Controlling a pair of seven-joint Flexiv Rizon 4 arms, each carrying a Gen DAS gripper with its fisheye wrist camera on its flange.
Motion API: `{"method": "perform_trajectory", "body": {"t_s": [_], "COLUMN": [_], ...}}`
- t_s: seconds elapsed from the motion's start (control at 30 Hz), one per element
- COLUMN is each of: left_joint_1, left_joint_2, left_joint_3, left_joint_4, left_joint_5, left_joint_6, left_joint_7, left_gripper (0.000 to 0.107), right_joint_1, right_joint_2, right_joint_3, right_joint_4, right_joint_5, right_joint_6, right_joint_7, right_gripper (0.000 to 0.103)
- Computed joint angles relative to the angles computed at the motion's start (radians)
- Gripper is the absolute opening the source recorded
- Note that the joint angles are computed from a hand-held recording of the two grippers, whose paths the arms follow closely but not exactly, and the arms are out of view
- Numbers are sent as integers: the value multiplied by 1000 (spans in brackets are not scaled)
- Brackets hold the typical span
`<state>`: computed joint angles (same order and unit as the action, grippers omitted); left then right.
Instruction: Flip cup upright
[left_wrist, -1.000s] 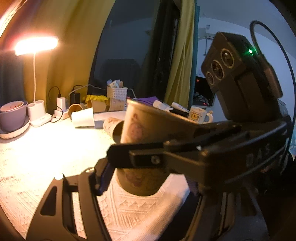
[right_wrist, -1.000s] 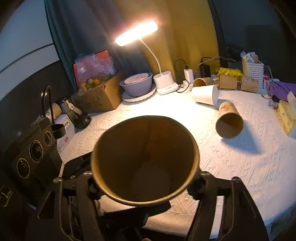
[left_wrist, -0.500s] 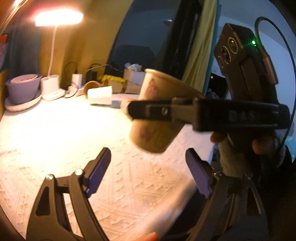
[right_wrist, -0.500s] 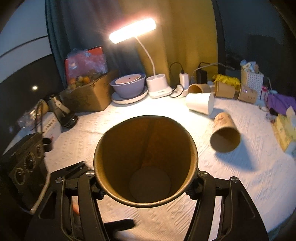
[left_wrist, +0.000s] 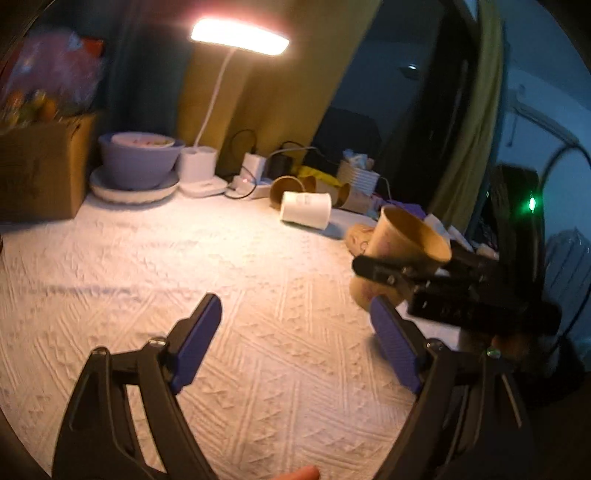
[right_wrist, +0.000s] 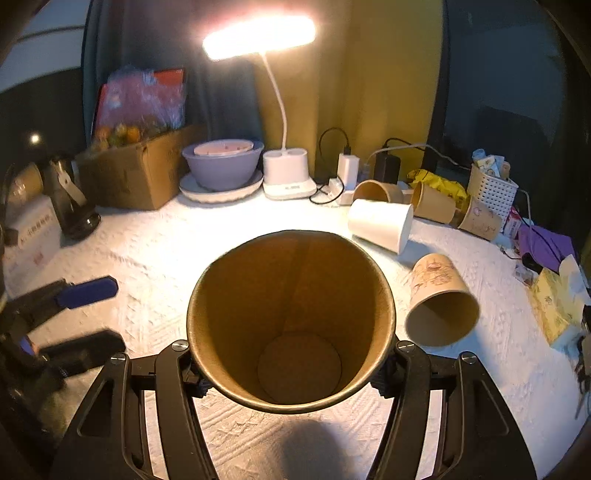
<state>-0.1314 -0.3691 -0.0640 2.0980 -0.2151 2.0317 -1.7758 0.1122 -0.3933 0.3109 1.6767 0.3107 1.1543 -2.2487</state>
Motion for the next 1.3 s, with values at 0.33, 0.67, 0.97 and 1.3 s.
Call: {"method": "perform_trajectory", "body": {"t_s": [0.33, 0.67, 0.97, 1.3], "left_joint_1": [-7, -78, -96, -218], "left_joint_2": [13, -2, -8, -21], "left_joint_3": [9, 55, 62, 138], "left_joint_4": [40, 18, 19, -1], "left_joint_5": [-15, -100, -144, -286], "left_joint_6": [47, 24, 31, 16], "left_joint_7": [-30, 38, 73, 206], "left_gripper": [84, 84, 84, 84], "right_joint_1": [44, 26, 1, -44], "right_joint_2": [-22, -28, -13, 48], "right_joint_3": [-35, -31, -14, 14], "right_joint_4": [63, 109, 129, 132], "right_joint_5": [-99, -170, -181, -101], "right_joint_6": [82, 125, 139, 97], "right_joint_7": [107, 167, 167, 140], "right_gripper": [66, 68, 81, 82]}}
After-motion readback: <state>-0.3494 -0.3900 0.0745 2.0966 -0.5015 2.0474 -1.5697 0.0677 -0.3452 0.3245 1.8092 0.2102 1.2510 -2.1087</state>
